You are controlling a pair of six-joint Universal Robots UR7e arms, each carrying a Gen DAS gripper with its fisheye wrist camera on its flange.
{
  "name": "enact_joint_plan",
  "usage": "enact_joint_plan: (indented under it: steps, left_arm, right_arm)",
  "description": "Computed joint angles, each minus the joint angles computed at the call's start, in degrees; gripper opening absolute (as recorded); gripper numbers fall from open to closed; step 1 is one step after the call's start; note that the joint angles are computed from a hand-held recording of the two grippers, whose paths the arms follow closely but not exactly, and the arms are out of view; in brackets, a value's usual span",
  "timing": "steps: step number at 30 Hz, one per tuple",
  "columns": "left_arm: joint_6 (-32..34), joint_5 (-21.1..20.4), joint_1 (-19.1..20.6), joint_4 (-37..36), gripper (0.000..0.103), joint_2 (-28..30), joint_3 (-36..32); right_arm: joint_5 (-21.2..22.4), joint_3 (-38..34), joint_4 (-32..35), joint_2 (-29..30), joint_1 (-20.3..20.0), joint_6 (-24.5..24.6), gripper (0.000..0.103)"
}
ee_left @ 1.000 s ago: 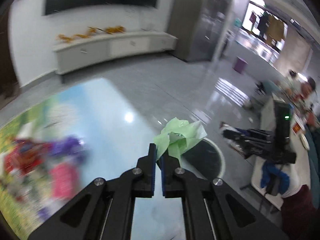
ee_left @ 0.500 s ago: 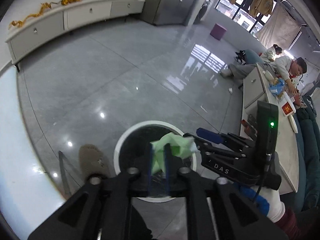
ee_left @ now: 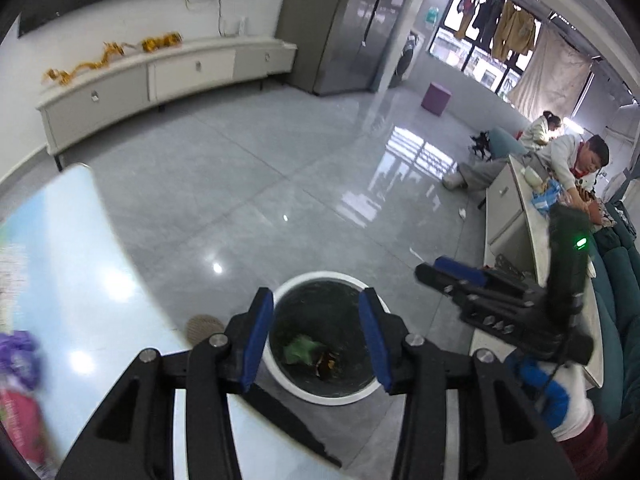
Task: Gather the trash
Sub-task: 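Grasp the red snack bag with the left gripper while the right grasps the purple bag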
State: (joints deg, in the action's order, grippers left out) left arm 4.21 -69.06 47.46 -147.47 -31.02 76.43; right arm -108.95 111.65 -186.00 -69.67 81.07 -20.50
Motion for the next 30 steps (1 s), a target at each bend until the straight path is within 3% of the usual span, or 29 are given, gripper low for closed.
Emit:
enact_joint_plan:
  steps: [7,16,18,19,20,22,30]
  left_arm:
    - [2.45,5.77,-0.1,-9.7,0.043,-10.94,12.01]
    - [2.57,14.78,4.0,-17.79,0.043,-21.85,21.67]
    - [3.24,18.02,5.41,-19.16,0.051,-22.59,22.03]
    - [3.18,19.2,6.31,-19.39,0.06,-22.81,21.7]
    - [2.63,20.07,7.05,-19.47,0.063,-22.83,21.27]
    - [1.56,21.54,8.75,-18.84,0.063,-22.58,19.62]
    - [-4.76,22.15,14.21,-7.53,0.063,-17.11,7.68]
  right_arm:
    - [0.53,0.15,-2.63,-0.18,9.14,-4.06,0.039]
    - [1.78,-6.49,2.75,8.87,15.98,-5.53,0.039]
    - [2.06,-8.34,4.52,11.05,16.78,-6.14,0.039]
    - [1.93,-10.35,6.07,12.84,17.39,-6.48,0.041]
    - [1.89,-11.78,7.18,14.36,17.86,-6.77,0.046]
    - [1.85,-15.27,9.74,17.75,18.74,-7.57,0.054]
    - [4.26,-28.83,20.92,30.18,19.82,-9.07,0.06]
